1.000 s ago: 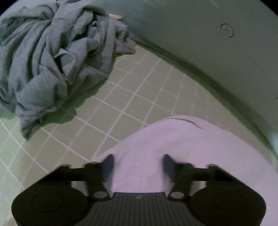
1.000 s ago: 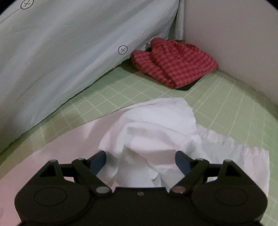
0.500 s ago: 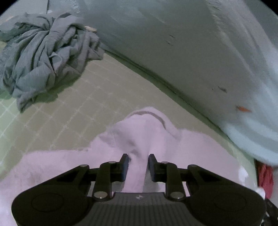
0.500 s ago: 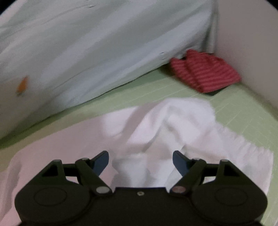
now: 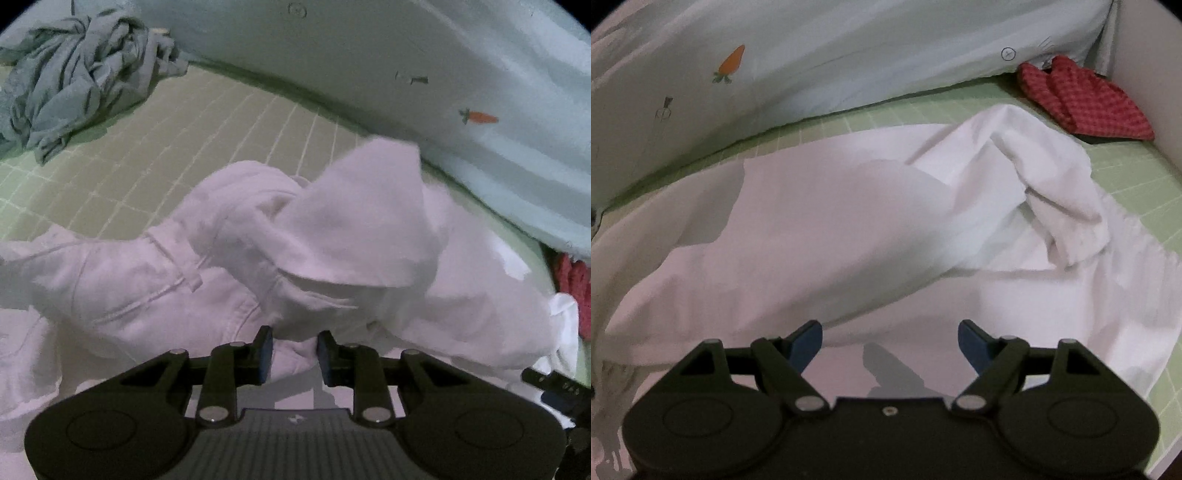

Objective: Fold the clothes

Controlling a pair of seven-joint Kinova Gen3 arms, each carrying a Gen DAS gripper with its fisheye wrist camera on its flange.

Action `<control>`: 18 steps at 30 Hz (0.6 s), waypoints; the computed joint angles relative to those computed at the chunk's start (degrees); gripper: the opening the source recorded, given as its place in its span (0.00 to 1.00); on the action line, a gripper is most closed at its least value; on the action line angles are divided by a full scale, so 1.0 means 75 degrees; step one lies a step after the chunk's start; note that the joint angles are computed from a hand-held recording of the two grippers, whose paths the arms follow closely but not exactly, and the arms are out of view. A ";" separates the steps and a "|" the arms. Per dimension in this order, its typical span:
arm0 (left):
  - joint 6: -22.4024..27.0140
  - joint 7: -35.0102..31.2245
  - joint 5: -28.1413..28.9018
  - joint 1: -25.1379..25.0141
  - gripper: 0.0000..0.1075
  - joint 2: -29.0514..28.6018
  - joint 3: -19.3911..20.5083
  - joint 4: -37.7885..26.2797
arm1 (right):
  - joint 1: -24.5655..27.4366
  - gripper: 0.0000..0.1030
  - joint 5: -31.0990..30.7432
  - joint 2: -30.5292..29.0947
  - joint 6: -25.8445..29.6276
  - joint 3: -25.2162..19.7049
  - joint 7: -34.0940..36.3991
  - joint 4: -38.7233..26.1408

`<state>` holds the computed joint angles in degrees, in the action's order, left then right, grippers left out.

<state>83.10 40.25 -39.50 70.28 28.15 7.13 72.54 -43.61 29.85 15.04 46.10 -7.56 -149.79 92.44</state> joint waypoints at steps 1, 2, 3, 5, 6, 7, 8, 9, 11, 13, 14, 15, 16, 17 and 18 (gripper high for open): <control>0.0021 0.0001 -0.0049 0.0030 0.27 -0.0036 -0.0009 0.0028 | -0.0002 0.79 -0.0022 0.0042 0.0022 -0.0007 0.0002 -0.0024; 0.0019 -0.0020 -0.0079 0.0038 0.29 -0.0139 0.0002 0.0122 | -0.0016 0.79 -0.0078 0.0107 0.0090 -0.0020 0.0005 -0.0082; 0.0019 -0.0040 -0.0113 0.0037 0.30 -0.0242 0.0026 0.0214 | -0.0039 0.79 -0.0151 0.0180 0.0176 -0.0034 0.0014 -0.0153; 0.0031 -0.0076 -0.0188 0.0019 0.34 -0.0447 0.0100 0.0392 | -0.0116 0.79 -0.0301 0.0333 0.0413 -0.0072 0.0096 -0.0304; 0.0041 -0.0093 -0.0228 0.0003 0.35 -0.0549 0.0147 0.0478 | -0.0186 0.79 -0.0347 0.0425 0.0562 -0.0075 0.0113 -0.0389; 0.0116 -0.0139 -0.0312 0.0024 0.36 -0.0643 0.0204 0.0512 | -0.0329 0.80 -0.0274 0.0500 0.0685 -0.0036 0.0006 -0.0434; 0.0194 -0.0187 -0.0397 0.0045 0.38 -0.0737 0.0264 0.0541 | -0.0493 0.82 -0.0151 0.0569 0.0793 0.0013 -0.0155 -0.0462; 0.0318 -0.0257 -0.0551 0.0101 0.39 -0.0843 0.0323 0.0581 | -0.0651 0.84 -0.0009 0.0648 0.0917 0.0055 -0.0289 -0.0523; 0.0607 -0.0278 -0.0929 0.0179 0.46 -0.1056 0.0484 0.0732 | -0.0890 0.88 0.0193 0.0805 0.1151 0.0123 -0.0529 -0.0693; 0.0738 -0.0086 -0.1168 0.0172 0.50 -0.1422 0.0516 0.1203 | -0.0998 0.91 0.0204 0.0937 0.1314 0.0180 -0.0793 -0.0885; 0.0811 0.0016 -0.1297 0.0136 0.53 -0.1607 0.0573 0.1441 | -0.1066 0.93 0.0236 0.0994 0.1391 0.0218 -0.0955 -0.0957; 0.0860 0.0083 -0.1383 0.0092 0.54 -0.1807 0.0611 0.1673 | -0.1140 0.93 0.0281 0.1046 0.1465 0.0259 -0.1131 -0.1018; 0.0784 0.0216 -0.1345 -0.0094 0.55 -0.2026 0.0659 0.2011 | -0.1208 0.95 0.0325 0.1100 0.1542 0.0295 -0.1304 -0.1080; 0.0650 0.0296 -0.1254 -0.0266 0.55 -0.2267 0.0638 0.2349 | -0.1266 0.96 0.0366 0.1166 0.1624 0.0326 -0.1454 -0.1161; 0.0391 0.0298 -0.1142 -0.0580 0.55 -0.2497 0.0663 0.2683 | -0.1317 0.97 0.0404 0.1238 0.1708 0.0356 -0.1588 -0.1251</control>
